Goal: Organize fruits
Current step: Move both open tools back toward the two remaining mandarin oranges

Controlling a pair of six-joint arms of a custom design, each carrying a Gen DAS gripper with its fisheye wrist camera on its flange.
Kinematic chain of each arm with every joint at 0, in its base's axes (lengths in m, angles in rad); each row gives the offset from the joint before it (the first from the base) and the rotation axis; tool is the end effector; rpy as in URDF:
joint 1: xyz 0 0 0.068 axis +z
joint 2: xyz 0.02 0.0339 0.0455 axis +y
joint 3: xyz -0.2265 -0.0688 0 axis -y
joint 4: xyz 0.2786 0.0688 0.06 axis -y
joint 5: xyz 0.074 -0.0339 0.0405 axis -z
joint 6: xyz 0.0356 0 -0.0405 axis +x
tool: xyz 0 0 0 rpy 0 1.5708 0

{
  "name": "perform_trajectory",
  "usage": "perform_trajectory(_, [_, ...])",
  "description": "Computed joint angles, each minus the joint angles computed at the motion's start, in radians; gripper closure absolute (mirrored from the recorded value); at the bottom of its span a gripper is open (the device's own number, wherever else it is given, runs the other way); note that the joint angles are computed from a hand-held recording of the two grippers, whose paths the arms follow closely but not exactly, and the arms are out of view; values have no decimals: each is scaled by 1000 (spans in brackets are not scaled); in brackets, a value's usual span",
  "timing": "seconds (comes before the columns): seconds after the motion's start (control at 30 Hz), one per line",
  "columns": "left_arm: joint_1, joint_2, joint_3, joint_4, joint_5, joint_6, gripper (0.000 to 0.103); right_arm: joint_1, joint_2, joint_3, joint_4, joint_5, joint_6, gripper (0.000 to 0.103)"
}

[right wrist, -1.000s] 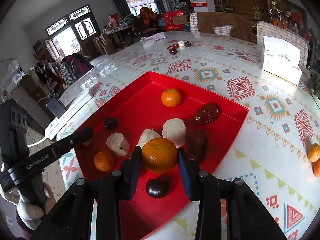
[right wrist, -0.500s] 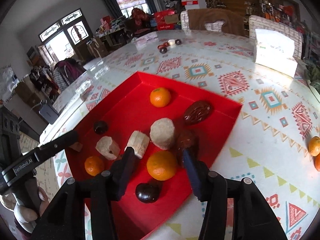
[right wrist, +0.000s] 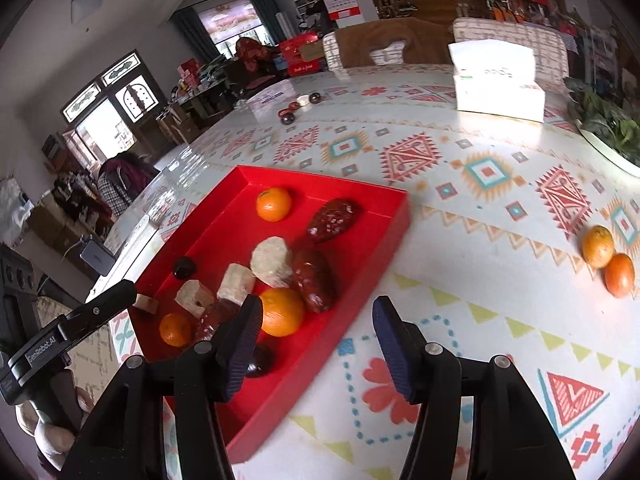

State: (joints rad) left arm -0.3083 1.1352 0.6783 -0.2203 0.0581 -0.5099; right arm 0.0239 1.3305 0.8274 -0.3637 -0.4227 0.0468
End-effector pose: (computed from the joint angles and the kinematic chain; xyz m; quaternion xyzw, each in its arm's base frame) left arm 0.2722 -0.0888 0.1811 -0.0782 0.8981 -0.1958 0.3858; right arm 0.3076 0.0220 0.1706 -0.0618 0.9186 0.2087 0.3299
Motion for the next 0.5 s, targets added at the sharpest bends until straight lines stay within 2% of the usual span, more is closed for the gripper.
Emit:
perform_trajectory(0.13, [-66, -5, 22, -27, -46, -12, 34, -47, -39, -29, -9, -25, -13, 39])
perform_trajectory(0.33, [-144, -7, 56, -66, -95, -35, 32, -145, -105, -85, -20, -63, -46, 33])
perform_trajectory(0.5, [-225, -19, 87, -95, -155, -50, 32, -255, -176, -132, -39, -75, -110, 33])
